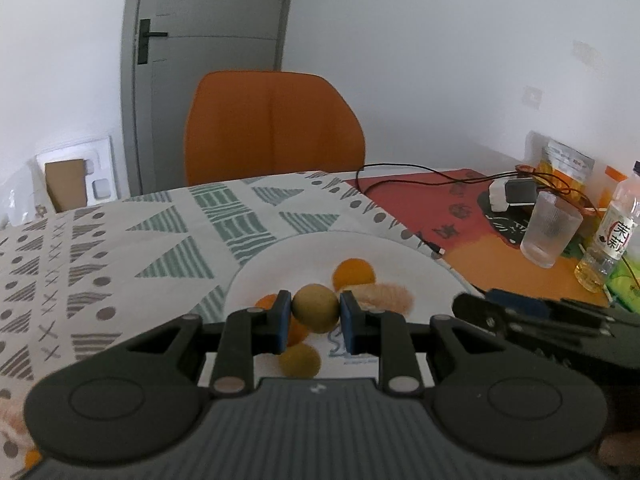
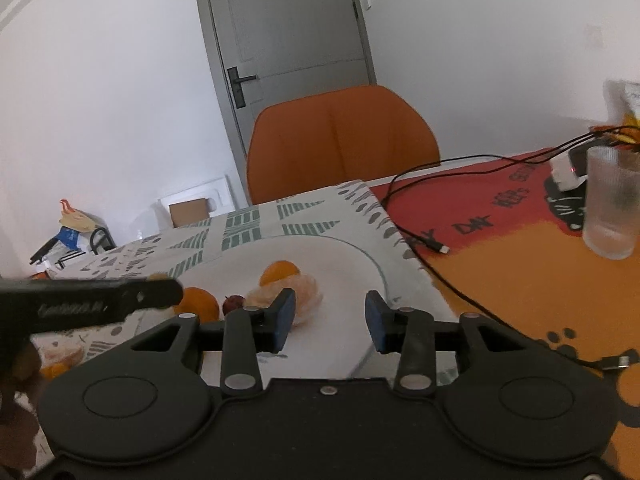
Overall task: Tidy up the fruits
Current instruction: 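Carry the yellow fruit with the left tool onto the plate while the right tool carries the mandarin there, then open both tools on the plate and move them back to the loose fruits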
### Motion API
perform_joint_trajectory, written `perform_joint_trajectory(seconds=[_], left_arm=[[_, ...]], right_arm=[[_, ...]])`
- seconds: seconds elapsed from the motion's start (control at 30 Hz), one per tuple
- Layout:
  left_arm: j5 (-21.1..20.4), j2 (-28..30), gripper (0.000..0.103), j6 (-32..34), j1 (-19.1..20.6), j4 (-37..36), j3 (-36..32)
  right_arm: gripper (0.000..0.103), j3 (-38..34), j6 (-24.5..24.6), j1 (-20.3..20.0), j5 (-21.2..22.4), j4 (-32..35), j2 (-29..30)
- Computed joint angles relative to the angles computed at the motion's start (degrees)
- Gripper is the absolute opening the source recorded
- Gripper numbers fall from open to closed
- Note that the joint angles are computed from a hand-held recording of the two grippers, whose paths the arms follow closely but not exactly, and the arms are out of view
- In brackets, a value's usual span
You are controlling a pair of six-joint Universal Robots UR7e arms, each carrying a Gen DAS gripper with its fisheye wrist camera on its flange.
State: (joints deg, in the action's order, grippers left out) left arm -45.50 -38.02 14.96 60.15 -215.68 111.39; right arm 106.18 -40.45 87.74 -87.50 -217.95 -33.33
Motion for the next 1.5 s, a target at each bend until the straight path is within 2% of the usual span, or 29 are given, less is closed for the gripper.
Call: perform_joint_trajectory(seconds=[0.1, 0.27, 0.43, 0.6, 0.9, 1.07, 1.17, 1.3, 1.43, 1.5], left_arm=[[-0.1, 0.6, 0.025, 0.9, -0.3, 0.2, -1.3], [-0.2, 0.6, 0.028, 1.5, -1.4, 0.0, -1.2], [2.2, 0.0, 0.031, 0.9, -2.5, -0.8, 0.6], [5.7, -0.8, 0.053, 0.3, -3.3, -3.0, 2.6], [10.4, -2.2, 0.068, 1.1, -5.2, -9.2, 6.9], [13.7, -3.2, 0.075, 0.9, -6.3, -13.7, 10.0], [16.2, -3.9, 0.076, 0.3, -7.0, -15.1, 11.8], [19.2, -4.4, 0.085, 1.0, -7.8, -18.8, 13.5], [21.4, -5.0, 0.086, 0.6, -8.3, -21.1, 15.4], [22.2, -5.3, 0.088, 0.3, -8.6, -22.4, 16.4]], right_arm=[[0.046, 1.3, 0.6, -0.6, 0.1, -1.3, -0.7], [0.047, 2.2, 1.3, -0.7, 0.1, -1.9, -1.3], [0.054, 3.0, 0.9, -0.8, 1.5, -2.9, -1.3], [0.055, 4.2, 1.1, -0.8, 2.1, -2.4, -1.7], [0.078, 6.1, 0.9, -0.5, 3.2, -3.1, -1.7], [0.082, 7.0, 0.5, 0.1, 3.2, -2.8, -1.4], [0.09, 7.8, 0.3, 0.4, 4.1, -3.4, -1.3], [0.096, 8.8, -0.5, 1.0, 4.6, -4.1, -1.1], [0.103, 9.4, -0.9, 1.7, 4.6, -4.4, -0.8], [0.103, 9.6, -1.1, 2.0, 4.4, -4.4, -0.7]])
